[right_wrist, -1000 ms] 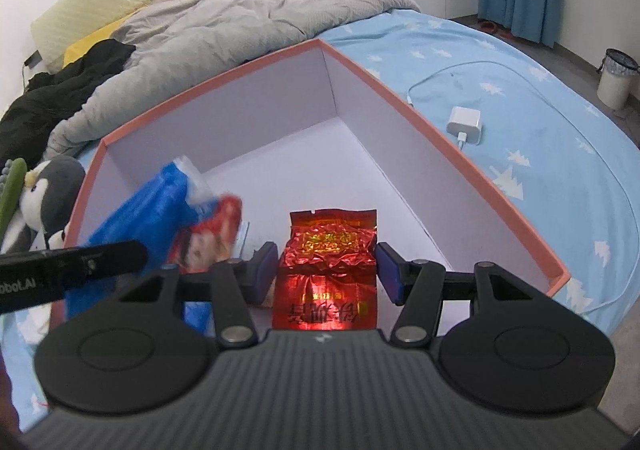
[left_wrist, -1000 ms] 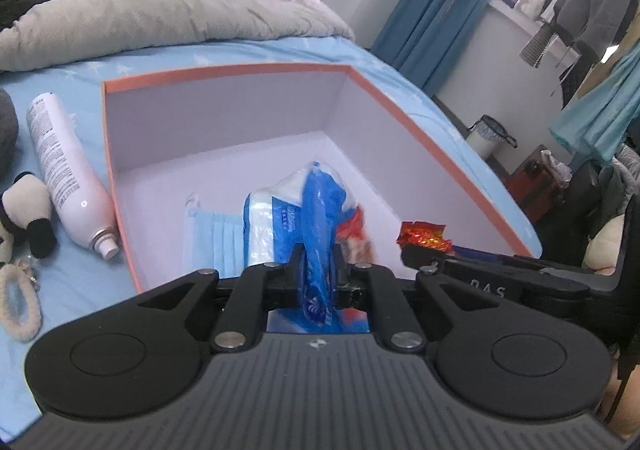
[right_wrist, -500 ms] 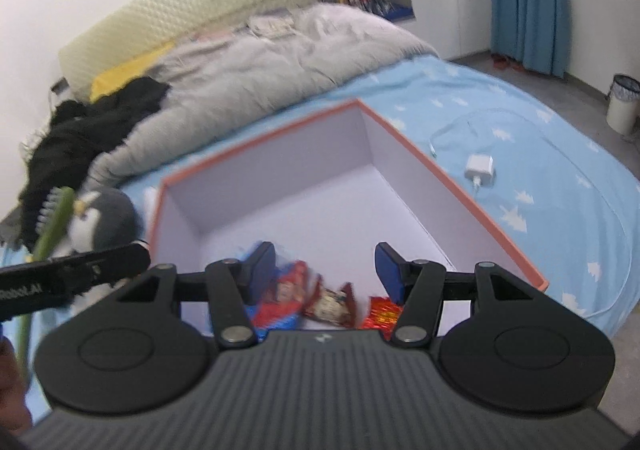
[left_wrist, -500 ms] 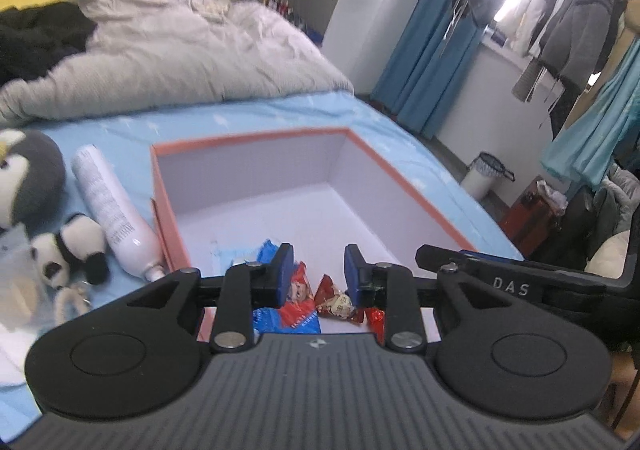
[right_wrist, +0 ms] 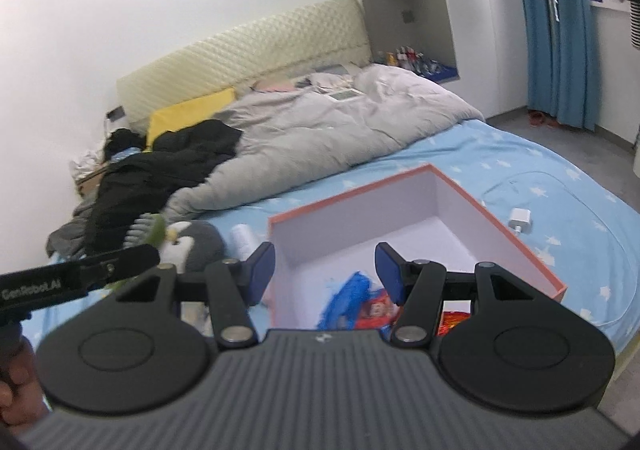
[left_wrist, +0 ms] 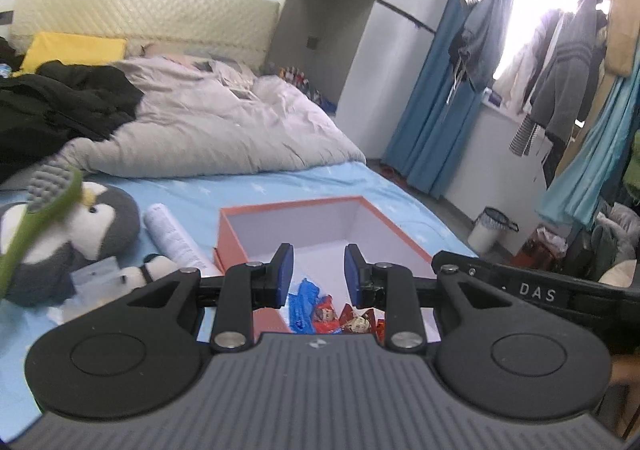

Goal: Organize soft objects
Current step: 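Move both tools back toward the clutter beside the panda plush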

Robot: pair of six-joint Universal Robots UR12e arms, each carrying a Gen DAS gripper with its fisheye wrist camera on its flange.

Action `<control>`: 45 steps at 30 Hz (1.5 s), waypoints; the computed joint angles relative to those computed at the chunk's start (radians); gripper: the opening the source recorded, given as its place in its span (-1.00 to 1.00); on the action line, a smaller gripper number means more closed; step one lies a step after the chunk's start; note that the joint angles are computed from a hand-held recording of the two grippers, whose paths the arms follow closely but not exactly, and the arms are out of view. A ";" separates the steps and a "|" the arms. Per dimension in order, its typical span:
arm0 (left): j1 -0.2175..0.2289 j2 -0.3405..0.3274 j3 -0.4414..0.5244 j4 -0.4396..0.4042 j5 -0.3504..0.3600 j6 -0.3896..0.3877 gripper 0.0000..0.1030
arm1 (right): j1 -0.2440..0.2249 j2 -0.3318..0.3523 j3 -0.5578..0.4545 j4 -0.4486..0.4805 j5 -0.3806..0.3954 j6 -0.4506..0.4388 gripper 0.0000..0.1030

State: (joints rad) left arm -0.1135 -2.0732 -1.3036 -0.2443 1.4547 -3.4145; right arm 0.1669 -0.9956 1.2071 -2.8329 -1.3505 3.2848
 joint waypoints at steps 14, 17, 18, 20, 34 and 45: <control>0.024 0.167 -0.248 0.090 0.091 -0.042 -0.28 | 0.047 -0.074 0.124 -0.048 0.078 -0.052 0.13; 0.030 0.186 -0.277 0.086 0.101 -0.041 -0.28 | 0.054 -0.082 0.141 -0.041 0.092 -0.058 0.13; 0.030 0.192 -0.288 0.084 0.107 -0.039 -0.28 | 0.057 -0.084 0.148 -0.041 0.093 -0.059 0.13; 0.032 0.202 -0.307 0.086 0.117 -0.044 -0.28 | 0.061 -0.087 0.159 -0.039 0.102 -0.068 0.13; 0.042 0.254 -0.420 0.054 0.152 -0.098 -0.24 | 0.091 -0.121 0.245 -0.004 0.149 -0.125 0.13; 0.053 0.229 -0.419 -0.004 0.163 -0.124 -0.13 | 0.103 -0.098 0.229 0.066 0.121 -0.147 0.13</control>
